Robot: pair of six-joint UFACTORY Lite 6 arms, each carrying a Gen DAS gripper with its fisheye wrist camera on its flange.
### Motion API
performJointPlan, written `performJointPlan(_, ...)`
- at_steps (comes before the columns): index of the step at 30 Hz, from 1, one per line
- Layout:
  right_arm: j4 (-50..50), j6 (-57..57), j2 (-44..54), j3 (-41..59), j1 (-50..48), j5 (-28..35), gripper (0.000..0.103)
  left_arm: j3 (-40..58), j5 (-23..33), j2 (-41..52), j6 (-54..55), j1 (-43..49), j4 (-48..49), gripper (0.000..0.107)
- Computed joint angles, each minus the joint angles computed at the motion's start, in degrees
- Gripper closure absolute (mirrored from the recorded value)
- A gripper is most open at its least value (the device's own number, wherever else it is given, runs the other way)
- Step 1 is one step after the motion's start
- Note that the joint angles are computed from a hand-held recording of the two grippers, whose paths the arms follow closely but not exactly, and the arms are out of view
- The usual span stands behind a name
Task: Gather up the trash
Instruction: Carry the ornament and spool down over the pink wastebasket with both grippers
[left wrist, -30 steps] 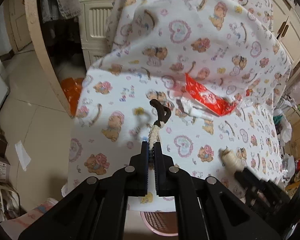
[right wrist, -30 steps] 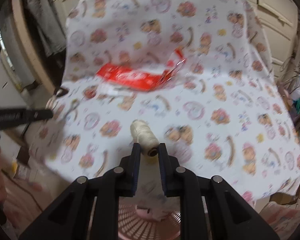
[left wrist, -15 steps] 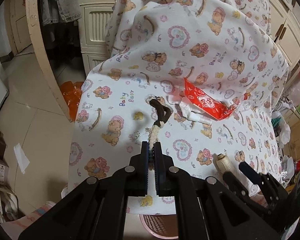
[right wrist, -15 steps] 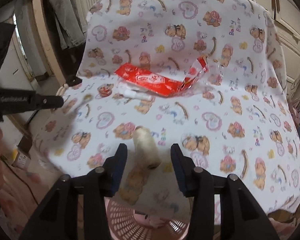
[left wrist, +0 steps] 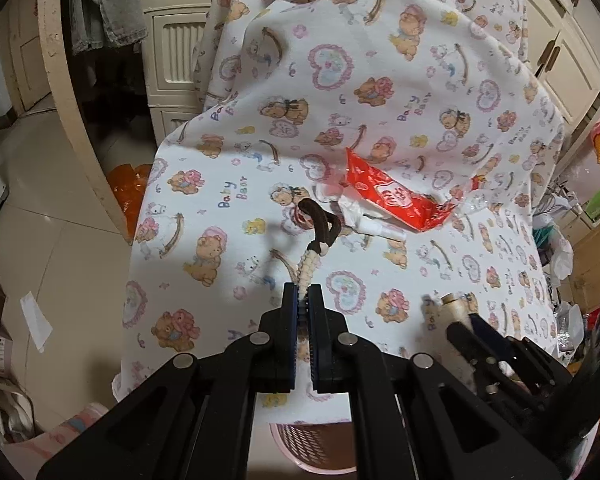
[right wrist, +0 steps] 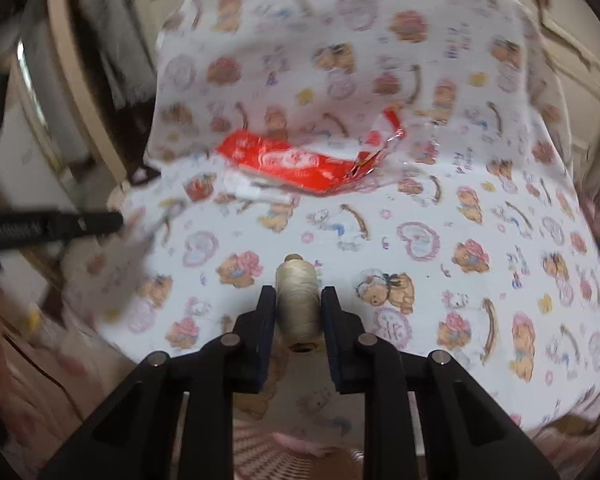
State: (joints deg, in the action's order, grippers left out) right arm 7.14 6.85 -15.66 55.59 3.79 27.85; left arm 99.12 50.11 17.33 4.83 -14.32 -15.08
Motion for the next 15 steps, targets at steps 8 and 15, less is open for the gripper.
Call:
performJointPlan(8,-1.7,1.8,-10.4,4.0,0.0,9.4,0.082,-2.4,3.3,-8.7,-0.9,-0.1,-1.0,0.103)
performJointPlan(15,-1.3,7.6,-24.2,3.7,1.4,17.1,0.082,-6.7,7.9,-20.0,-0.5,1.8,-3.6,0.103)
